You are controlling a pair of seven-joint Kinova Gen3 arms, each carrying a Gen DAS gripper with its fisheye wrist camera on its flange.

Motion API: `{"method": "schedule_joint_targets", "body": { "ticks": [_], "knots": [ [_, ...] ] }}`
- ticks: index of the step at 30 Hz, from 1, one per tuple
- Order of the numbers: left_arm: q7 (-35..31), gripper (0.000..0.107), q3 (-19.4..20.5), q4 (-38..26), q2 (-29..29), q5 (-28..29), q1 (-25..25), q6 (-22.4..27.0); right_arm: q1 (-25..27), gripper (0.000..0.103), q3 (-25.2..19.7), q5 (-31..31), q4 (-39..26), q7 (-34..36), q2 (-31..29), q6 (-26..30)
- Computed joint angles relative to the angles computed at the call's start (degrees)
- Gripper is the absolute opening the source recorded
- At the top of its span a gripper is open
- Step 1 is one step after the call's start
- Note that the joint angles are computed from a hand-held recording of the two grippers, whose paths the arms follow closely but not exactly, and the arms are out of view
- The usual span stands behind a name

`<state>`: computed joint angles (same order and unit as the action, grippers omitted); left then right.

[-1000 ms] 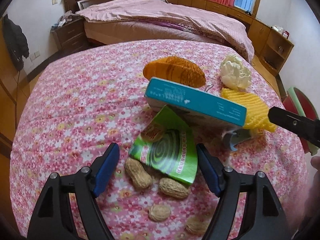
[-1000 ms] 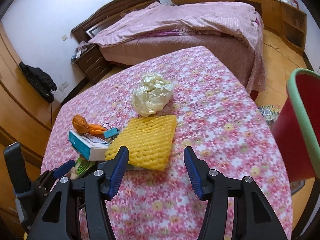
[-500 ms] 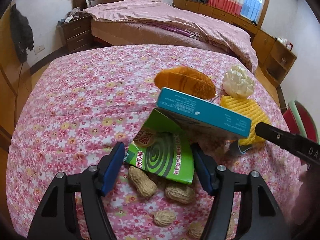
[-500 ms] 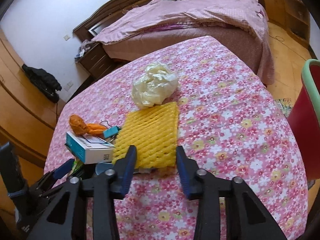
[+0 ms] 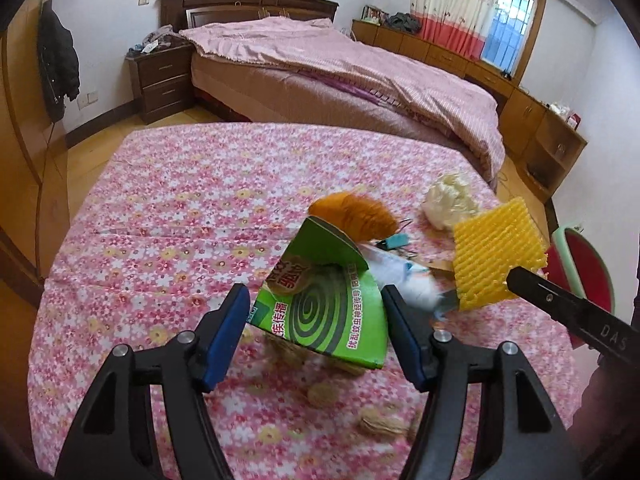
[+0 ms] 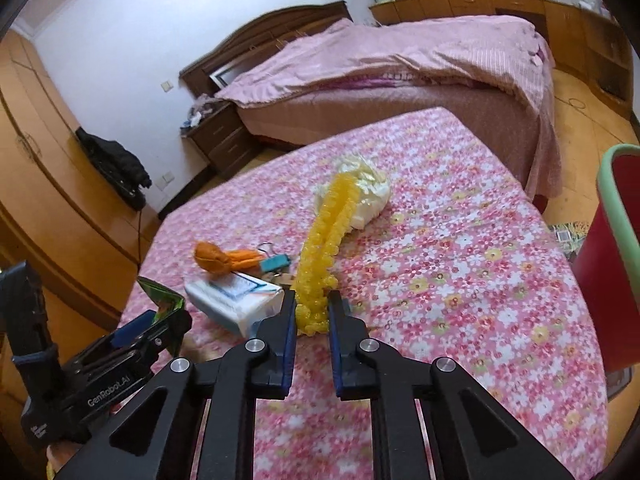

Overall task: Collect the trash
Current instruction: 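Grasp the green coil packet with the left tool while the right tool grasps a yellow foam net, then carry the green packet and yellow net over the red bucket with both tools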

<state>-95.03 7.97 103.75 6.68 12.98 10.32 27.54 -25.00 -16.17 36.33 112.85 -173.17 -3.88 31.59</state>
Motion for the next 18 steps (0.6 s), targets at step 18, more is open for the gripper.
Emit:
{"method": "schedule_joint_targets", "body": {
  "ticks": [18],
  "knots": [
    [-4.1,0.068,1.4,-0.6,-5.6,5.7,3.7,2.4,6.2,0.014,-11.3,0.7,3.2,-6.5,-13.2,9.7]
  ]
}}
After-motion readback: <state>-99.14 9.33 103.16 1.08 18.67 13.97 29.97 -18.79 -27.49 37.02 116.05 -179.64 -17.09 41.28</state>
